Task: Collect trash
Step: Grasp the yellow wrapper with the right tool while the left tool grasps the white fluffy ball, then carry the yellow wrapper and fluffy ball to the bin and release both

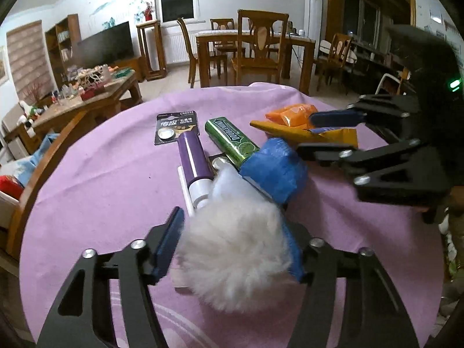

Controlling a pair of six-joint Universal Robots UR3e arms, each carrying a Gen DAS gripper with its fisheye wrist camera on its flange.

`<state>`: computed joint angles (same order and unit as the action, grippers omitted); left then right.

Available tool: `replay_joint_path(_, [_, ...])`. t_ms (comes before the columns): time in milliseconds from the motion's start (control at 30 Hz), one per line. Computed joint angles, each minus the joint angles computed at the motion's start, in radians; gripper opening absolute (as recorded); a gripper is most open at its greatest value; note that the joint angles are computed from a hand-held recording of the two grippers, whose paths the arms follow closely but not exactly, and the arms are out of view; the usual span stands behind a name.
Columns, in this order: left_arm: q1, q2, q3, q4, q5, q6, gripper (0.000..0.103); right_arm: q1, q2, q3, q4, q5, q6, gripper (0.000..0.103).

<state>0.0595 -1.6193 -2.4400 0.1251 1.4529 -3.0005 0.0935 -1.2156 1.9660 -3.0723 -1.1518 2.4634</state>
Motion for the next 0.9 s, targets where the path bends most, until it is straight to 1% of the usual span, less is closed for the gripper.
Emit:
replay_joint_path(67, [0.009,0.011,-0.012,-0.002,-0.014,0.001,0.05,0.037,0.038,-0.04,0.013,-0.054,0.008,0.032])
replay_joint_path(100, [0.014,0.019,-0.02,-0.002,-0.023,0.0,0.047,0.042,0.043,-0.048,0.019,-0.057,0.012,0.028])
replay_joint_path(167, [0.031,0.035,-0.033,0.0,-0.041,-0.004,0.045,0.028,0.045,-0.049,0.013,-0.025,0.023,0.021])
replay_joint_path(233, [0.061,0.05,-0.046,0.003,-0.076,-0.012,0.043,-0.001,0.02,-0.021,0.006,0.042,0.056,0.017])
replay_joint_path(300, [0.097,0.069,-0.062,0.015,-0.118,-0.027,0.041,-0.051,-0.03,0.013,0.031,0.14,0.077,0.016])
replay_joint_path(367, [0.123,0.077,-0.081,0.054,-0.136,-0.038,0.041,-0.134,-0.108,0.067,0.095,0.299,0.088,0.016])
replay_joint_path(400, [0.127,0.079,-0.09,0.077,-0.132,-0.041,0.041,-0.164,-0.145,0.087,0.13,0.349,0.08,0.016])
replay_joint_path(433, [0.128,0.083,-0.097,0.097,-0.123,-0.05,0.041,-0.205,-0.198,0.105,0.198,0.428,0.071,0.016])
replay_joint_path(467, [0.146,0.097,-0.108,0.11,-0.139,-0.06,0.041,-0.246,-0.24,0.124,0.263,0.495,0.049,0.016])
replay_joint_path(500, [0.167,0.116,-0.117,0.107,-0.169,-0.067,0.041,-0.285,-0.287,0.141,0.339,0.548,0.015,0.016])
replay_joint_path(533, [0.208,0.155,-0.137,0.1,-0.223,-0.076,0.041,-0.34,-0.342,0.157,0.456,0.627,-0.035,0.016])
replay_joint_path(600, [0.243,0.204,-0.15,0.089,-0.262,-0.093,0.041,-0.416,-0.422,0.158,0.669,0.717,-0.137,0.016])
replay_joint_path(633, [0.248,0.236,-0.154,0.081,-0.268,-0.098,0.041,-0.471,-0.472,0.149,0.848,0.768,-0.234,0.016])
replay_joint_path(700, [0.23,0.283,-0.143,0.055,-0.259,-0.116,0.041,-0.576,-0.545,0.089,1.251,0.84,-0.457,0.016])
replay_joint_path(733, [0.215,0.301,-0.133,0.042,-0.252,-0.124,0.041,-0.612,-0.562,0.054,1.394,0.857,-0.538,0.016])
replay_joint_path(800, [0.176,0.307,-0.094,0.013,-0.231,-0.129,0.041,-0.701,-0.608,0.026,1.583,0.879,-0.663,0.016])
replay_joint_path(867, [0.105,0.288,-0.046,0.01,-0.182,-0.147,0.041,-0.783,-0.634,-0.02,1.79,0.887,-0.802,0.016])
replay_joint_path(900, [0.075,0.276,-0.022,0.008,-0.166,-0.154,0.041,-0.807,-0.623,-0.053,1.841,0.892,-0.828,0.016])
